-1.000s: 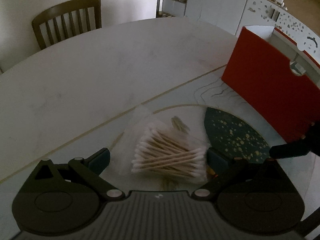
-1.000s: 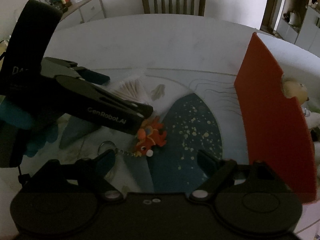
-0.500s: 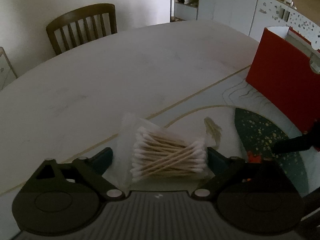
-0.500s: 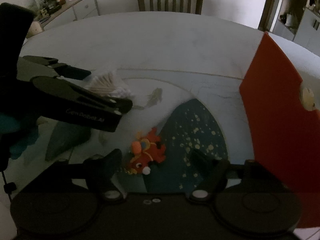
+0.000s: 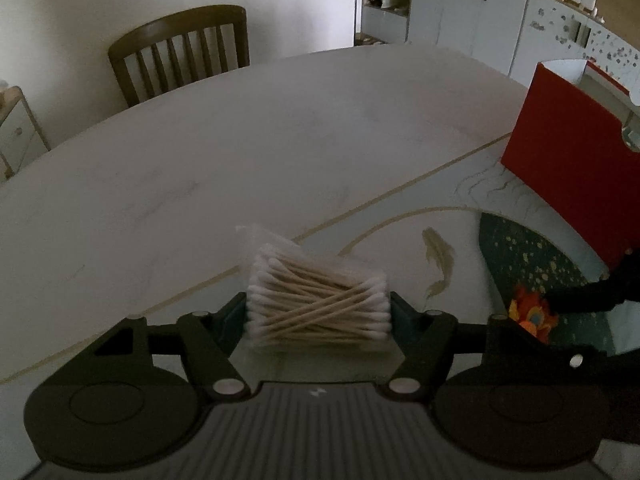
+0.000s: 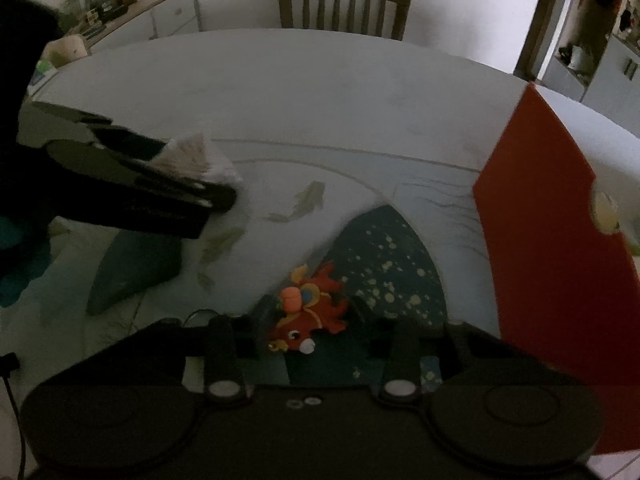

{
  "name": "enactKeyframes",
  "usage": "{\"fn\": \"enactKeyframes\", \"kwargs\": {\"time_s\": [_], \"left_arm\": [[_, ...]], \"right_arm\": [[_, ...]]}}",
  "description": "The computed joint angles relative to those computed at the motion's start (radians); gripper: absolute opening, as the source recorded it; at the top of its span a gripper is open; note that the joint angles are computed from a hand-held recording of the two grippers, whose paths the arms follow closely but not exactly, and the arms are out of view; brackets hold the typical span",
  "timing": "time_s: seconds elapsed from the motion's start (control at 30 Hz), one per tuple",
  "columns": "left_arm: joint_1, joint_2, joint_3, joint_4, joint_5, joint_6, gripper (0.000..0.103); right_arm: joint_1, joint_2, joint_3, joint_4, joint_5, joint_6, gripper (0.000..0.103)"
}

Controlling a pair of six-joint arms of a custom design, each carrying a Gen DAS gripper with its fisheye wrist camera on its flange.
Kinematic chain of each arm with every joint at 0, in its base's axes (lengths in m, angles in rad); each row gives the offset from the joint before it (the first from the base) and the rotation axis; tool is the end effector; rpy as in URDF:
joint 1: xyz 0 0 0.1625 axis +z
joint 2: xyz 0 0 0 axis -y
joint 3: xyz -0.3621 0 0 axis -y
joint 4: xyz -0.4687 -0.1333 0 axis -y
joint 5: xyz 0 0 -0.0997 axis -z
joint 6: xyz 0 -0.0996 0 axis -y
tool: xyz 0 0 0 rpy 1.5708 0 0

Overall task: Organize objects
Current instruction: 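Grasp the cotton swab bag with the left tool while the right tool grasps the orange fish plush, then carry the swab bag with the left tool while the right tool carries the fish plush into the box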

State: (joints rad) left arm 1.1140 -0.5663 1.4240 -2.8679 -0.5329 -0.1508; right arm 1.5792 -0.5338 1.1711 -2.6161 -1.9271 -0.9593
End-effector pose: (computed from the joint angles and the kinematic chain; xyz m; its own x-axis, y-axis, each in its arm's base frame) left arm -0.1227 -0.7464 -0.0011 -0.6705 -0.2256 -0.7068 0.3019 0.7873 -0.5377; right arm 0.1054 -0.8161 0.0217 -0.5324 -0.6766 0.5087 -0.7727 0.6338 0.0344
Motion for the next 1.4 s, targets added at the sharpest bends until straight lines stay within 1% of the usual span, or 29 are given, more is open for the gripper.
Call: {"fn": "enactKeyframes", "kwargs": {"time_s": [0.1, 0.23, 0.43, 0.57, 0.67, 1.03, 1.2, 1.4], "left_arm": [[-0.011, -0.023, 0.027, 0.024, -0.003, -0.046, 0.071], [-0.037, -0.056, 0.074, 0.026, -0.022, -0.098, 0.071], [-0.091, -0.087, 0.119, 0.051, -0.048, -0.162, 0.071], [-0.128, -0.093, 0.126, 0.085, -0.064, -0.210, 0.071], [-0.153, -0.097, 0.127, 0.093, -0.078, -0.221, 0.071], [-0.232, -0.063, 0.066, 0.128, -0.102, -0.216, 0.072], [-0.253, -0.032, 0.008, 0.160, -0.116, -0.212, 0.072], [-0.269, 0.040, -0.098, 0.170, -0.114, -0.174, 0.072]], "right_arm": [[-0.005, -0.023, 0.020, -0.010, 0.011, 0.022, 0.038], [-0.012, -0.080, 0.064, -0.005, 0.047, 0.057, 0.038], [-0.021, -0.159, 0.121, 0.011, 0.091, 0.093, 0.038], [-0.022, -0.212, 0.154, 0.022, 0.110, 0.098, 0.038], [-0.026, -0.248, 0.171, 0.035, 0.131, 0.095, 0.038], [-0.041, -0.369, 0.201, 0.100, 0.200, 0.082, 0.038], [-0.049, -0.395, 0.185, 0.134, 0.224, 0.063, 0.038], [-0.065, -0.401, 0.142, 0.164, 0.252, 0.037, 0.038]]}}
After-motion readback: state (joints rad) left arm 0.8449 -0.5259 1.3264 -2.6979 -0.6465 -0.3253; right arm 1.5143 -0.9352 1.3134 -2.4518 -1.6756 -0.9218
